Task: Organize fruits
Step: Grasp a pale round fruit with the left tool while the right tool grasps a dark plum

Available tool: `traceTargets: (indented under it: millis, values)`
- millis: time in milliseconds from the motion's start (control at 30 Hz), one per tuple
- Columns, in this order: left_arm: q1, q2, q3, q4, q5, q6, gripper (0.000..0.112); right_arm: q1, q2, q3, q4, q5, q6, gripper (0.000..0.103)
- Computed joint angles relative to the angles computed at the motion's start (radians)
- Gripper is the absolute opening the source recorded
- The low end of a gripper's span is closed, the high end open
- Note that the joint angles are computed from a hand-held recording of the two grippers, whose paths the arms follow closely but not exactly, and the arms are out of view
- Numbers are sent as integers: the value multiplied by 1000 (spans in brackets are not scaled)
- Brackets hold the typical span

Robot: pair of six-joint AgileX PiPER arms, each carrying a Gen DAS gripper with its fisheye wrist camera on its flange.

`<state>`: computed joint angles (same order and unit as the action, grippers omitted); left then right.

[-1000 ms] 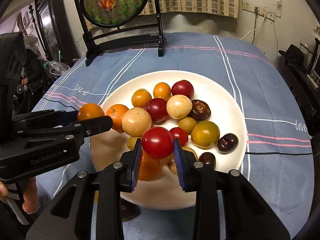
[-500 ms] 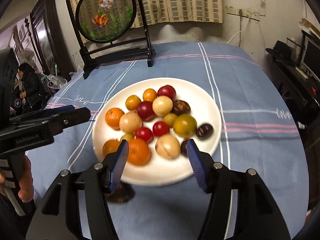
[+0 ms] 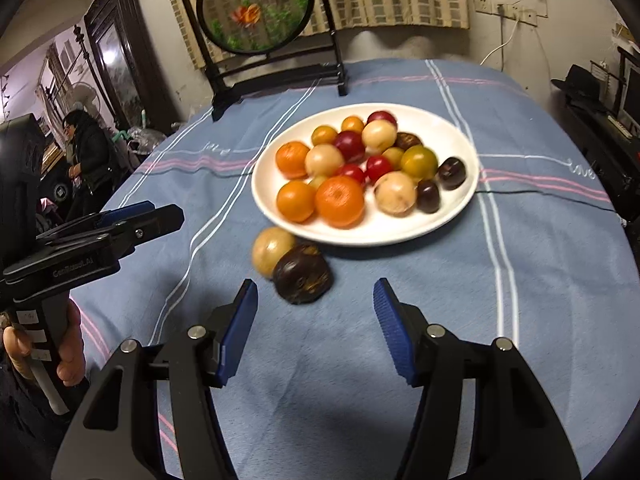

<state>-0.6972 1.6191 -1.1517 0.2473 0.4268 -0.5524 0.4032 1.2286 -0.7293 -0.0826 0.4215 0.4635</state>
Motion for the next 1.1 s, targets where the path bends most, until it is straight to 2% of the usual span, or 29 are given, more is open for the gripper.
traceTargets:
  millis: [133, 267, 400, 567, 600, 667, 800, 933, 1000, 1100]
  values:
    - [20, -28, 54, -44, -27, 44, 68, 13, 54, -7, 108, -37, -129, 61]
    - [47, -58, 99, -83, -43, 82, 68, 6, 145, -48, 136, -51, -206, 61]
    - [73, -88, 133, -93, -50, 89, 68, -51, 256, -116, 263, -23, -386, 61]
    - [85, -90, 137, -112, -48, 101, 69, -62, 352, -175, 280, -24, -472, 63]
    - [82, -88, 135, -112, -46, 100, 69, -57, 349, -167, 272, -40, -470, 63]
    - [62, -75, 121, -79, -33, 72, 69, -39, 322, -152, 226, -39, -423, 46]
    - [28, -30, 77, -73, -11, 78, 69, -65, 222, -81, 290, -22, -428, 46]
    - [-13, 46, 5, -102, -3, 122, 69, -85, 96, 19, 259, -26, -371, 46]
    - [-33, 103, -44, -149, -15, 187, 69, -112, 40, 64, 317, -17, -424, 46]
    - [-57, 187, -123, -174, 9, 239, 69, -151, -20, 116, 384, -9, -486, 46]
